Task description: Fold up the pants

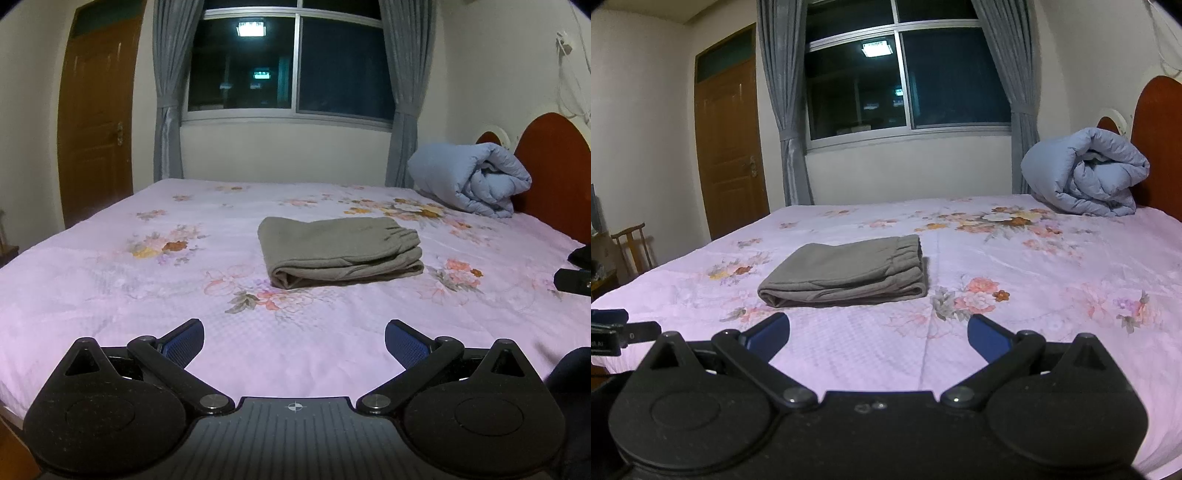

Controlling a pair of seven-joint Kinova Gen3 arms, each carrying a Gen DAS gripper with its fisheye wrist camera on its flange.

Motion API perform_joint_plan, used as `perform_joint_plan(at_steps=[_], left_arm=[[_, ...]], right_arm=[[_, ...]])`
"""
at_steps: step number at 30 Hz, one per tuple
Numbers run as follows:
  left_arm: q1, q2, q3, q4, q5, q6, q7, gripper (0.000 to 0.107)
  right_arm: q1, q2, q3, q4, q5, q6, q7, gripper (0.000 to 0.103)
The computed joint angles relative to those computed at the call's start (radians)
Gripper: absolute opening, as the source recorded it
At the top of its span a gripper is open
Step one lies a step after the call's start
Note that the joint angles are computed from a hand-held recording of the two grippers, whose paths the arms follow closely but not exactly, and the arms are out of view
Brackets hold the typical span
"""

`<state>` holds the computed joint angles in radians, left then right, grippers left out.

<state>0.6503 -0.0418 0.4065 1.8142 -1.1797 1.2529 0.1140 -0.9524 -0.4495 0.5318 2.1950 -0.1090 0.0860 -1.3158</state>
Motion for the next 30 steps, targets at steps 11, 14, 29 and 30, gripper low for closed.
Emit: perform_joint_plan(at_steps=[11,14,29,30], left_arm=[[0.002,0.002,-0.002,-0.001,-0.001,-0.002,-0.001,0.103],[0.003,0.004,-0.001,-0.001,-0.003,0.001,0.001,0.103],[0.003,0.003,-0.002,0.004,-0.004,-0.008,-0.002,0.103],[0.003,0.003,-0.003,0.004,-0.004,-0.009,-0.003,0.103]], right_arm=[[-0.007,0.0,0.009,-0.005,-0.003,0.01,0.003,0.097],[-0.01,0.0,0.012,-0.006,-0.005,0.009,0.006,0.097],[-0.013,0.002,0.015,-0.006,-0.011,0.011,0.015,0.097],[-0.014,0.001,0.016,-0.006,-0.012,0.011,0.015,0.097]])
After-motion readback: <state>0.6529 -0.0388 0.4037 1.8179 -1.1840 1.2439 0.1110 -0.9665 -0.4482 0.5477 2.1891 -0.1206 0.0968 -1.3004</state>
